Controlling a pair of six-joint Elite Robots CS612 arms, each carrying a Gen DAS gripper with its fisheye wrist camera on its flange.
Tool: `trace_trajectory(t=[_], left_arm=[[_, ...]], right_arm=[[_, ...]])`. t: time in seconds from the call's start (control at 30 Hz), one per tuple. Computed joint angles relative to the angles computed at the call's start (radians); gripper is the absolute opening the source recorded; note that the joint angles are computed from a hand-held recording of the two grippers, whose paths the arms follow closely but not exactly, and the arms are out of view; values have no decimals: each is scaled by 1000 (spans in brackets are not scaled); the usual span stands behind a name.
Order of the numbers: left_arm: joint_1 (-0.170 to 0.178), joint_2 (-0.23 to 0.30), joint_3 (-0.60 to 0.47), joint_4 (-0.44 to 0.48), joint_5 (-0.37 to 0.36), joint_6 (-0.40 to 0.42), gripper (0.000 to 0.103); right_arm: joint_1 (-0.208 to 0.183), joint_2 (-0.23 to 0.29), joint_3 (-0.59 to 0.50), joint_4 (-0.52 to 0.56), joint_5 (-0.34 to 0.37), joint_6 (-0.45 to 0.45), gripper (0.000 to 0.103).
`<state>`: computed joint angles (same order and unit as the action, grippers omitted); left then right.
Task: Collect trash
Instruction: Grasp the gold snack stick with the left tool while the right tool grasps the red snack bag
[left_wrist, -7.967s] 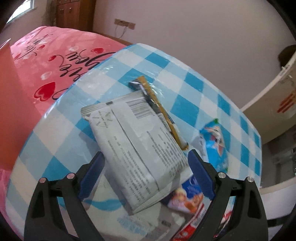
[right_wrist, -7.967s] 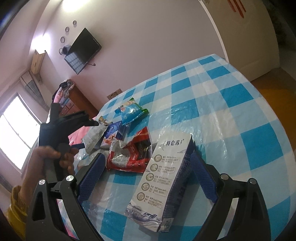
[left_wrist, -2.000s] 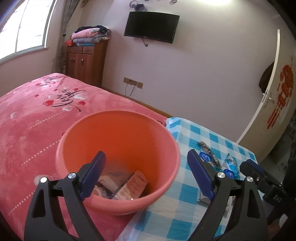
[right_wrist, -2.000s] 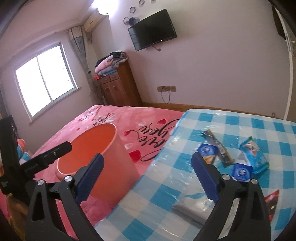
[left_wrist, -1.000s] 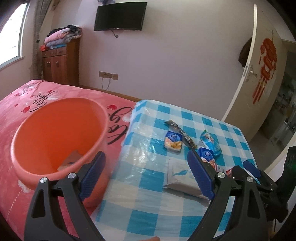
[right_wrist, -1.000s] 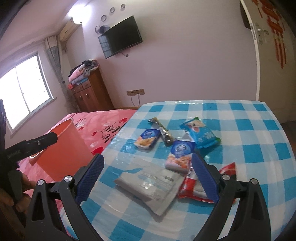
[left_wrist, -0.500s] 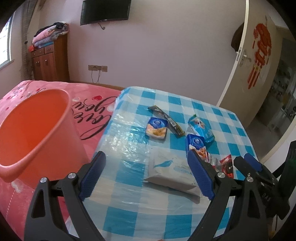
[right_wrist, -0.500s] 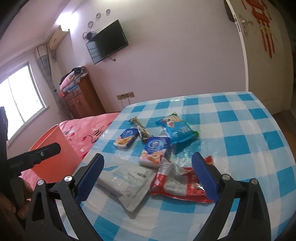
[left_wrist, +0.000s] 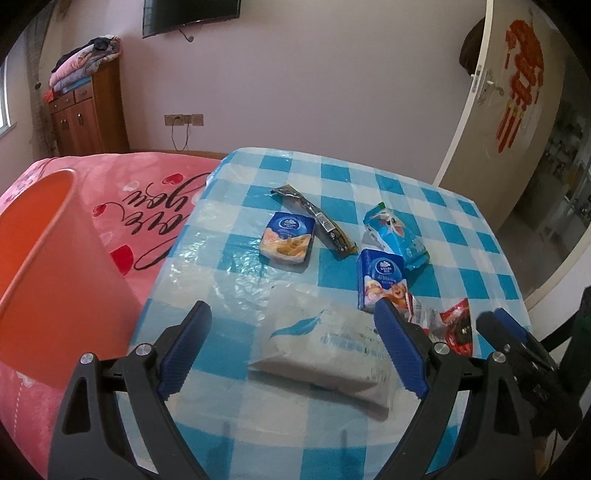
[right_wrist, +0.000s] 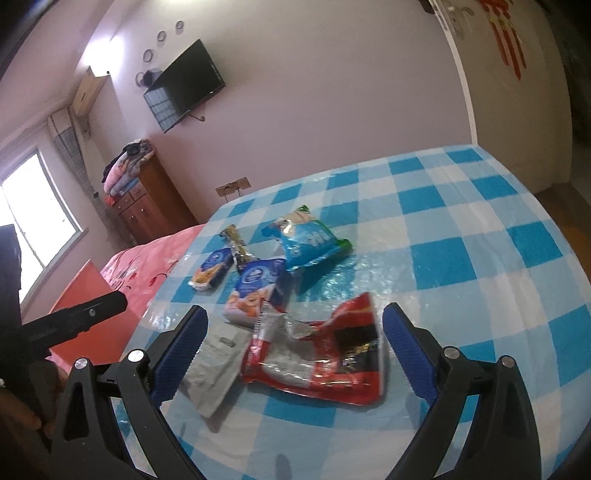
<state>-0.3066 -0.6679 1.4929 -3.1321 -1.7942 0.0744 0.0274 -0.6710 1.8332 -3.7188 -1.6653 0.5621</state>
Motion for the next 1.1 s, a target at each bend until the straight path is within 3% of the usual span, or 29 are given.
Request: trace_trajectory(t=[0.3,0.53,0.97,1.1], left_arm=[[-33,62,-128,85,32,-67,90],[-57,147,-307,215,66,-130,90],[-76,265,-552,482,139,-176,64],[-81,279,-577,490,164,-166,58]], right_arm=[[-31,13,7,-3,63,34,94],[-49,19,9,-18,100,46,94],[-75,22,13,-8,191,78,94],[-81,23,15,-11,209,85,94]])
